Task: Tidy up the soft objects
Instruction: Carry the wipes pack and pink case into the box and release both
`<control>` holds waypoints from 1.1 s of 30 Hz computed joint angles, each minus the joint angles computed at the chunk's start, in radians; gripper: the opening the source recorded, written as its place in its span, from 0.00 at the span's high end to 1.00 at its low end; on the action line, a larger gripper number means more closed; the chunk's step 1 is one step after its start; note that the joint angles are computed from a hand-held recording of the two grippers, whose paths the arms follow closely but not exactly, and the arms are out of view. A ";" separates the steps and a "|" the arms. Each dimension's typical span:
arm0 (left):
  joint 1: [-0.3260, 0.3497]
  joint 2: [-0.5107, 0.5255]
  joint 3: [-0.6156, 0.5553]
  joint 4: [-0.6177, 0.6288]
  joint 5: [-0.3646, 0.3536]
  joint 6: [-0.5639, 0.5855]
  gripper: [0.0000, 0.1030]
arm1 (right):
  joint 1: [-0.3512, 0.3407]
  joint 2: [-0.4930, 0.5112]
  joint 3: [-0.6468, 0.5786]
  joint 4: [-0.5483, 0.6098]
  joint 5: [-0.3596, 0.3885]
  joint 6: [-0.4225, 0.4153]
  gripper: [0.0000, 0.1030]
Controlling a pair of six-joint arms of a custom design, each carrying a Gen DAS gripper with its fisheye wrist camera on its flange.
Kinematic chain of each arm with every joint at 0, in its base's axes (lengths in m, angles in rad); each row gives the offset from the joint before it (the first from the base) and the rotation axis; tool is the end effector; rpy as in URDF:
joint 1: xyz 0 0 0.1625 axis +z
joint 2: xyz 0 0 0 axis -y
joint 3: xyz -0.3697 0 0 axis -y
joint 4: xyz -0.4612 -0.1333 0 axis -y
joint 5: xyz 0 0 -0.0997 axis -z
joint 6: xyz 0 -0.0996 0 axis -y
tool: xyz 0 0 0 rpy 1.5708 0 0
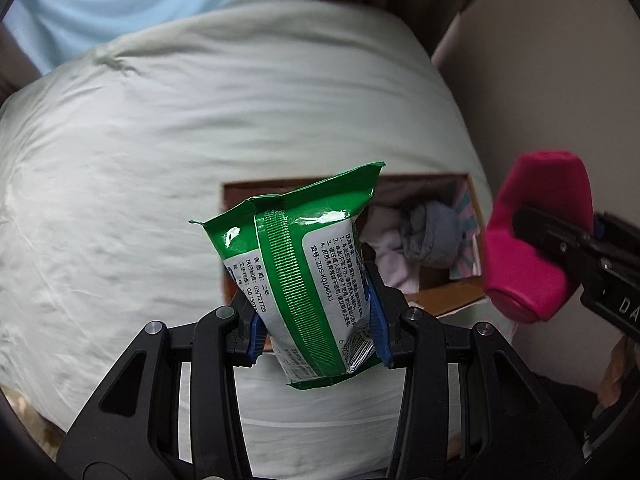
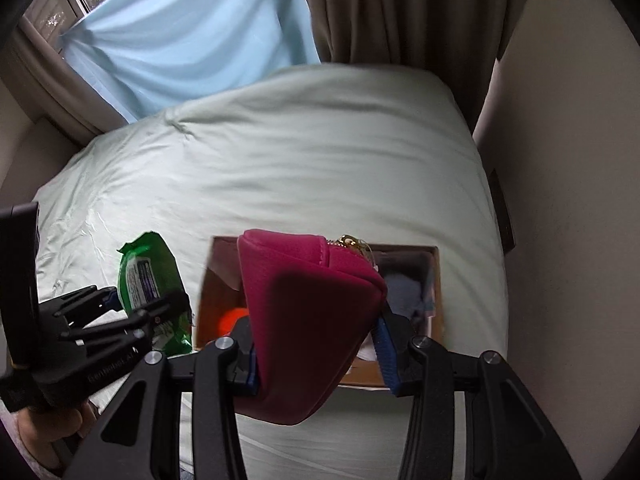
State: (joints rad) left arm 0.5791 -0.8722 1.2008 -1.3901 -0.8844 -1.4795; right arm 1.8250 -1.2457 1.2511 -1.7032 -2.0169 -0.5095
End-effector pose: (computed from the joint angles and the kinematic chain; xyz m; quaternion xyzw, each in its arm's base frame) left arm -0.4983 -0.5605 0.1809 -0.1378 0.9048 -0.2295 0.3311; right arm 0.2608 -0.6447 0.4338 0.3496 -0.9084 0.0333 0.2268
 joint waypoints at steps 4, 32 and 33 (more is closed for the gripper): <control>0.037 0.049 -0.014 -0.021 -0.044 0.037 0.63 | -0.039 0.044 -0.018 0.030 -0.001 -0.028 0.60; 0.098 0.038 0.066 -0.046 -0.126 0.108 0.00 | -0.088 0.175 0.005 -0.010 -0.047 -0.077 0.12; 0.095 0.032 0.069 -0.044 -0.123 0.101 0.00 | -0.084 0.163 0.013 -0.005 -0.046 -0.077 0.12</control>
State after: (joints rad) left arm 0.6737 -0.8407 1.2701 -1.4344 -1.0078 -1.3787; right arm 1.7407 -1.0829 1.2639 -1.7079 -2.0628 -0.5860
